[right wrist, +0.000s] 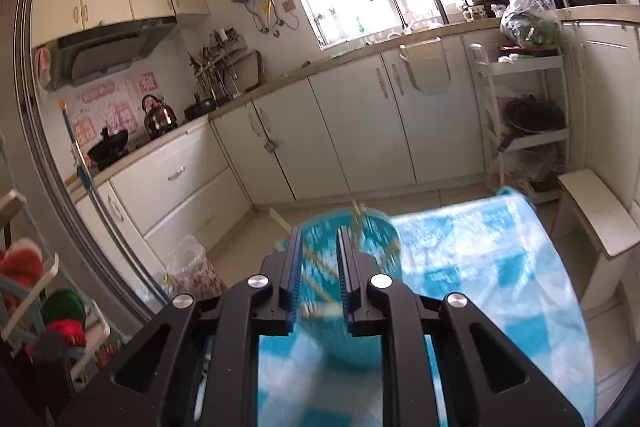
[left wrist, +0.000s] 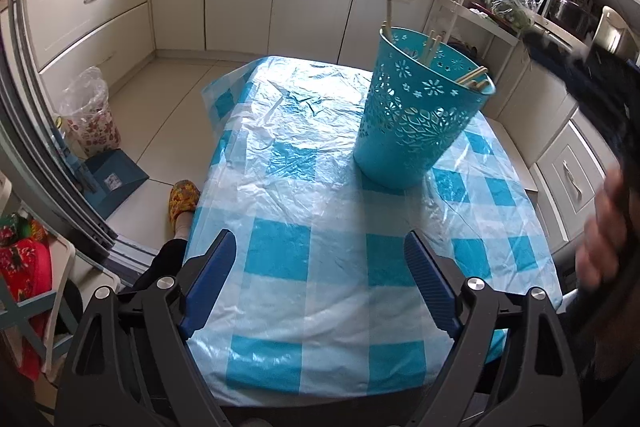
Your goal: Organize utensils
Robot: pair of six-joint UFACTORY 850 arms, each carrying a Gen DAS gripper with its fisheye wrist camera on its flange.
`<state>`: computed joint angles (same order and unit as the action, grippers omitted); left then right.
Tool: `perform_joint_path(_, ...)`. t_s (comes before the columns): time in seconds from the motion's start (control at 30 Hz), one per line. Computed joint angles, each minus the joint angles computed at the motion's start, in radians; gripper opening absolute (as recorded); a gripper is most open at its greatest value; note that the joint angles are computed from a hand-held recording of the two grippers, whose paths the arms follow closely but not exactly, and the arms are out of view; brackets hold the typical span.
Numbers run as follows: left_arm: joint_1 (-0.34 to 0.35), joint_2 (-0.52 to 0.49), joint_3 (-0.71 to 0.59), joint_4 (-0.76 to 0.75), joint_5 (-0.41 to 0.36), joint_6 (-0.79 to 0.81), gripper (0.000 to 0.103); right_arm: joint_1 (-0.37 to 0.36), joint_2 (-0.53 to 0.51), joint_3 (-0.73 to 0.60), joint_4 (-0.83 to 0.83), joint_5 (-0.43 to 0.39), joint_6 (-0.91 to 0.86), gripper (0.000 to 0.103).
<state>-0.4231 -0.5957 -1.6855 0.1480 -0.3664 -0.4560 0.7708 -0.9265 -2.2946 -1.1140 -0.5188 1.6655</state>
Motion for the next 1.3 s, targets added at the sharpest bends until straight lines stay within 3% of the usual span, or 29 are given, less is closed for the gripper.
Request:
perform_joint_path(0.23, -0.012, 0.056, 0.070, 0.053, 0.022, -0.046, 0.083, 0.032, 0.089, 0.203, 0.055, -0.037, 0.026, 0.024)
perform_joint_path(0.33, -0.020, 0.078, 0.095, 0.079, 0.029, -0.062, 0.083, 0.024, 0.080, 0.220, 0.125, -0.079, -0.030, 0.028)
perform_joint_path(0.6, -0.034, 0.123, 0.135, 0.116, 0.042, -0.089, 0.084, -0.056, -0.039, 0.113, 0.360, -0.182, -0.212, 0.029)
perform_joint_path(0.8, -0.032, 0.127, 0.130, 0.106, 0.046, -0.081, 0.084, -0.046, -0.017, 0.143, 0.339, -0.155, -0.179, 0.029)
perform_joint_path(0.97, -0.039, 0.132, 0.128, 0.162, 0.037, -0.123, 0.086, 0.005, 0.068, 0.241, 0.271, -0.118, -0.105, 0.030)
perform_joint_path(1.17, -0.050, 0.176, 0.155, 0.257, 0.038, -0.220, 0.095, 0.092, 0.156, 0.279, 0.187, -0.167, -0.053, 0.046)
perform_joint_path(1.3, -0.070, 0.230, 0.190, 0.375, 0.021, -0.331, 0.095, 0.148, 0.199, 0.275, 0.124, -0.232, -0.024, 0.060)
